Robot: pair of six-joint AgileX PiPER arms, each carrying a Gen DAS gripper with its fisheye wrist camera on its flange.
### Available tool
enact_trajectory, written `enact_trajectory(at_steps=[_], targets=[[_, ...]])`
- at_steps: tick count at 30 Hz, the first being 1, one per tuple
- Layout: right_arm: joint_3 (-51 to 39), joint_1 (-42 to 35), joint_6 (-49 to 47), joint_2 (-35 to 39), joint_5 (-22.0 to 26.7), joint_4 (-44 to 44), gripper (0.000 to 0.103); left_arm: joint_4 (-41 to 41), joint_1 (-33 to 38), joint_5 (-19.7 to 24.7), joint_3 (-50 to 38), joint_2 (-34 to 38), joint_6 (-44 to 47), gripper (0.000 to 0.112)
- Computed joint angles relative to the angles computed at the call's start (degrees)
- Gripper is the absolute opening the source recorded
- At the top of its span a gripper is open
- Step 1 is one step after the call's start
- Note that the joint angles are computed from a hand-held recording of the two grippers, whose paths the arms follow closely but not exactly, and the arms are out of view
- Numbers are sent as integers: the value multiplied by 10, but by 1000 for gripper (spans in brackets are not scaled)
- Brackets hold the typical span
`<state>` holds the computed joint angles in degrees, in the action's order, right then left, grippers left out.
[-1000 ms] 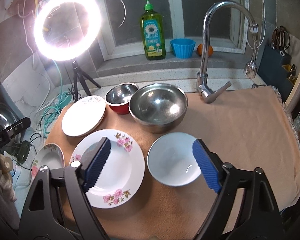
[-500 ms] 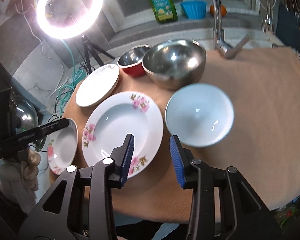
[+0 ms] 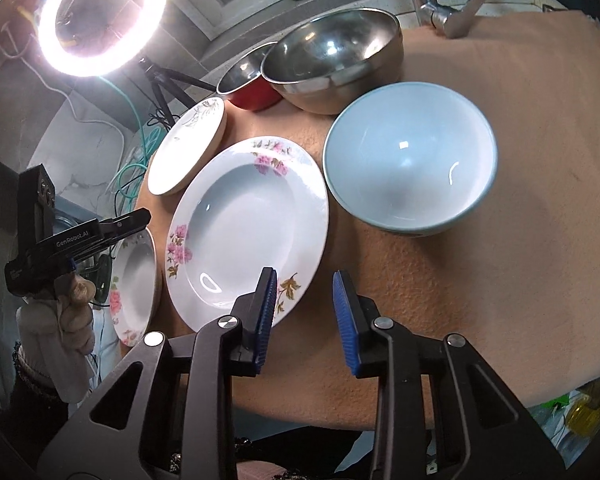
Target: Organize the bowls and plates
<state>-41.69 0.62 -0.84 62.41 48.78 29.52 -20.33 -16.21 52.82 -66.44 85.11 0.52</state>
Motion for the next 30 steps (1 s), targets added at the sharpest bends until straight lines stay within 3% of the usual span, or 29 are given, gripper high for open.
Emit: enact_trajectory(at_steps=[9, 23, 30], targets=[[18, -42, -58, 40, -14, 75, 31, -15, 13, 26, -44, 53, 26, 25], [19, -43, -81, 83, -20, 110, 25, -44, 29, 54, -74, 103, 54, 25], [20, -50, -99, 99, -18, 131, 17, -68, 38, 67, -77, 119, 75, 25]])
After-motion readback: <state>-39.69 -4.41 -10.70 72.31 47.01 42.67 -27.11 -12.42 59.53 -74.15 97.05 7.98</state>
